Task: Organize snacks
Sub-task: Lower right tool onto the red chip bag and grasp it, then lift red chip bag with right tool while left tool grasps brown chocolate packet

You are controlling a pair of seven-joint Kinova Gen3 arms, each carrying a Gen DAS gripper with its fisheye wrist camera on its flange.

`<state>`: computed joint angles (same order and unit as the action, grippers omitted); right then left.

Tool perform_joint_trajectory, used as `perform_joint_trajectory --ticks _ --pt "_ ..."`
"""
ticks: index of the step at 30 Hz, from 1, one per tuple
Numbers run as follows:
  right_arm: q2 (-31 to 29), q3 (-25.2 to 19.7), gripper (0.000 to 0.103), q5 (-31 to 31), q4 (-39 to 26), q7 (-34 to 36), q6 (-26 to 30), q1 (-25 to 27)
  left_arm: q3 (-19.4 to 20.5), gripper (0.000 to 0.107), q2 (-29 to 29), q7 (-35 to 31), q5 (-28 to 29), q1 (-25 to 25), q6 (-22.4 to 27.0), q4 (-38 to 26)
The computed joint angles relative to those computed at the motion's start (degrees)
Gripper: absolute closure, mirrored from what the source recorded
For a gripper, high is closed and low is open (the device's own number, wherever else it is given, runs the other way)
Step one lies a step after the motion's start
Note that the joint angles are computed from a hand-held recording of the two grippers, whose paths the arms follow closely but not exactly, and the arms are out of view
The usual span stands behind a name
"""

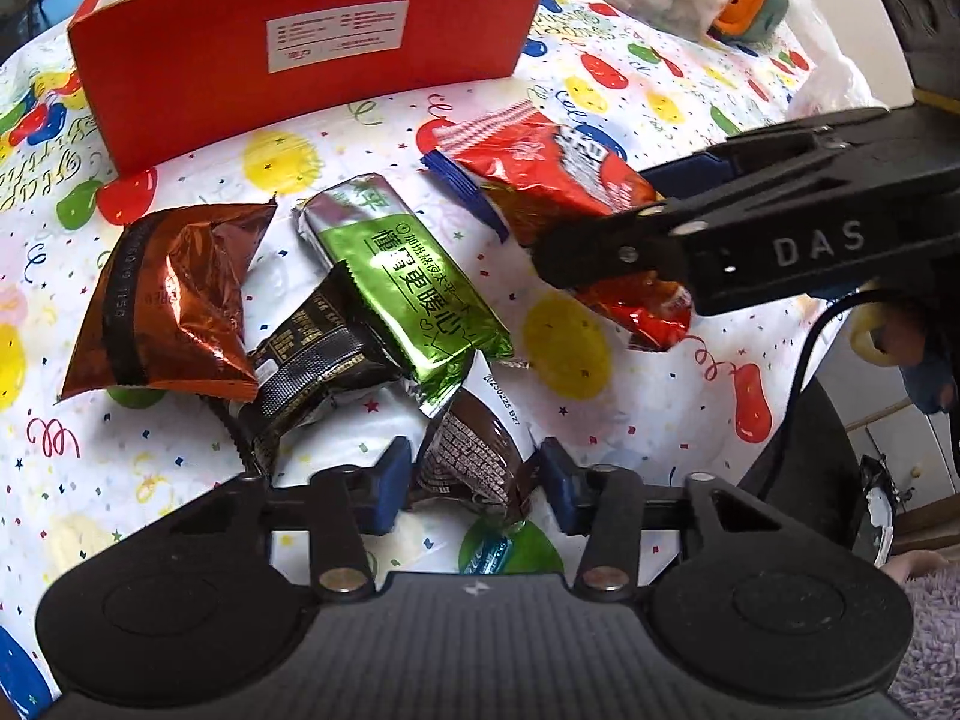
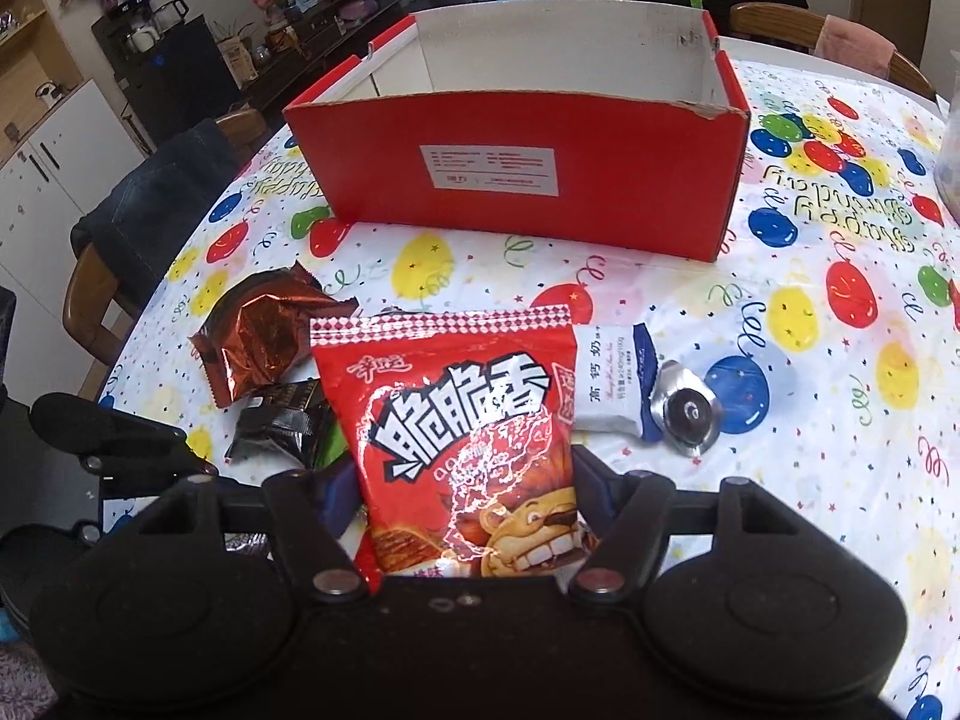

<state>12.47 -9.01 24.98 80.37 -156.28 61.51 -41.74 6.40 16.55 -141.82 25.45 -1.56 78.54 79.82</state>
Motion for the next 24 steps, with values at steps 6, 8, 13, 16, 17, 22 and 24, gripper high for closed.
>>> perform_joint_trajectory --ticks 6,8,13,16,17,22,24 --pt "-1.05 -0.09 0.034 1.08 0.86 -2.67 -0.16 -0.42 -0.46 0.071 -0.09 3.19 0.26 -0.30 0.89 -0.45" --pt "-1.50 -0.24 0.034 1.85 1.32 -4.03 -0.05 -0.71 -0.52 0.071 -0.09 3.62 0.55 -0.65 1.44 -0.67" --pt "-2.61 -0.87 0.034 3.60 2.25 -7.78 0.48 -1.12 -0.77 0.071 -1.16 3.32 2.38 -2.02 1.82 -0.44" --pt "-3.04 -1.25 0.034 4.90 2.21 -9.46 1.06 -1.38 -1.12 0.071 -1.83 3.44 3.64 -2.89 2.16 -0.50" --pt "-3.14 -1.37 0.034 5.37 2.04 -9.87 1.30 -1.46 -1.20 0.071 -2.14 3.24 4.04 -3.15 2.11 -0.54" --pt "-2.94 -1.79 0.034 7.92 -0.58 -9.55 4.25 -2.18 -1.65 0.071 -3.44 3.30 5.99 -4.00 1.61 -1.63" --pt "-2.86 -1.81 0.034 8.83 -1.70 -9.13 5.28 -2.47 -1.79 0.071 -3.72 4.33 6.14 -3.90 1.35 -2.59"
